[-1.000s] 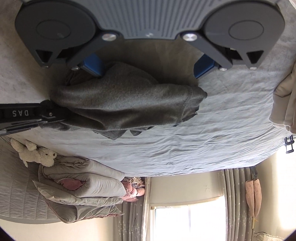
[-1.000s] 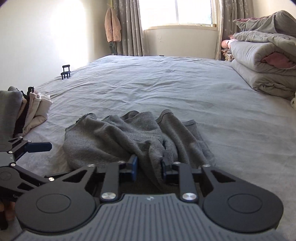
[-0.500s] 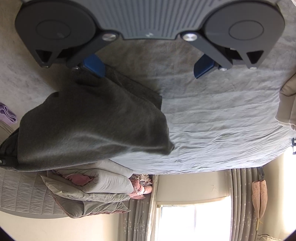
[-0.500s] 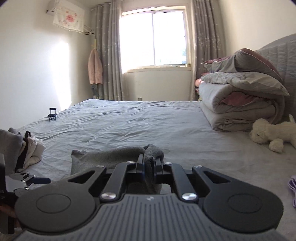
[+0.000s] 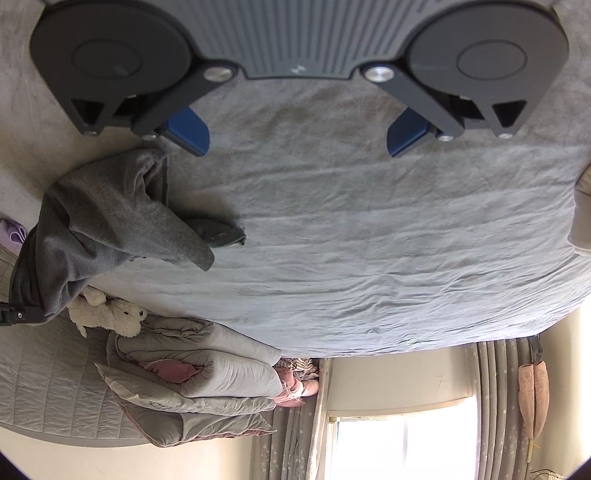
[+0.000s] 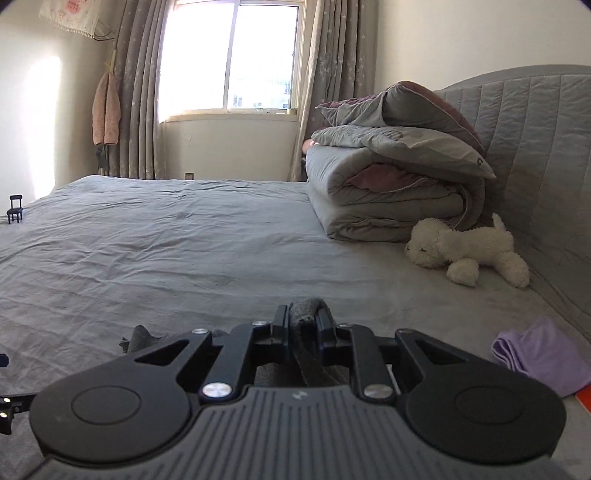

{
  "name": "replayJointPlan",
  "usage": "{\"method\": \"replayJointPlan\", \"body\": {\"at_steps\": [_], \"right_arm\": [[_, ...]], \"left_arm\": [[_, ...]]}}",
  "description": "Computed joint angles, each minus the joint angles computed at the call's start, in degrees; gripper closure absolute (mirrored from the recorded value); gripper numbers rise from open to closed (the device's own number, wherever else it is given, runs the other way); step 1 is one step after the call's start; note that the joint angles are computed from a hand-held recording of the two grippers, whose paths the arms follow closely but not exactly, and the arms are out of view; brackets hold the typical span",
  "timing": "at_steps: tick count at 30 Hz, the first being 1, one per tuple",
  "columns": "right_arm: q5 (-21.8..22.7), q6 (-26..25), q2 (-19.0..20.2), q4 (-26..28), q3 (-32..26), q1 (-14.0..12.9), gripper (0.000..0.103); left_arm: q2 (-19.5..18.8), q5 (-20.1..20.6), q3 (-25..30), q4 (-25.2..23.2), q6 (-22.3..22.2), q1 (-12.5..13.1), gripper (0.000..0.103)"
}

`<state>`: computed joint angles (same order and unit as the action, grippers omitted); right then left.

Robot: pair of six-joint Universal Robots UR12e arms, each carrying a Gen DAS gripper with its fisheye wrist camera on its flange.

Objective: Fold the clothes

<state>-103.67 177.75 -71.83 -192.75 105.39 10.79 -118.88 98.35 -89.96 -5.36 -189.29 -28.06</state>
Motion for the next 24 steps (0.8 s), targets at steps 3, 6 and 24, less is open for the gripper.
{"method": "replayJointPlan", "body": {"at_steps": [3, 6, 24], "right_arm": [[4.52, -3.93, 0.31, 0.36, 0.21, 0.25, 0.024], [3.98, -10.41, 1.71, -3.22, -0.03, 1.63, 0.004], [11.83, -6.72, 5.55, 17.05, -6.11, 3.15, 0.075]], "left_arm": [[0.02, -1.66, -0.02, -0.26, -0.76, 0.07, 0.001], [0.05, -4.17, -0.15, 0.27, 0.19, 0.01, 0.001], [0.43, -4.04, -0.45, -0.86, 0.66, 0.05, 0.001]]}}
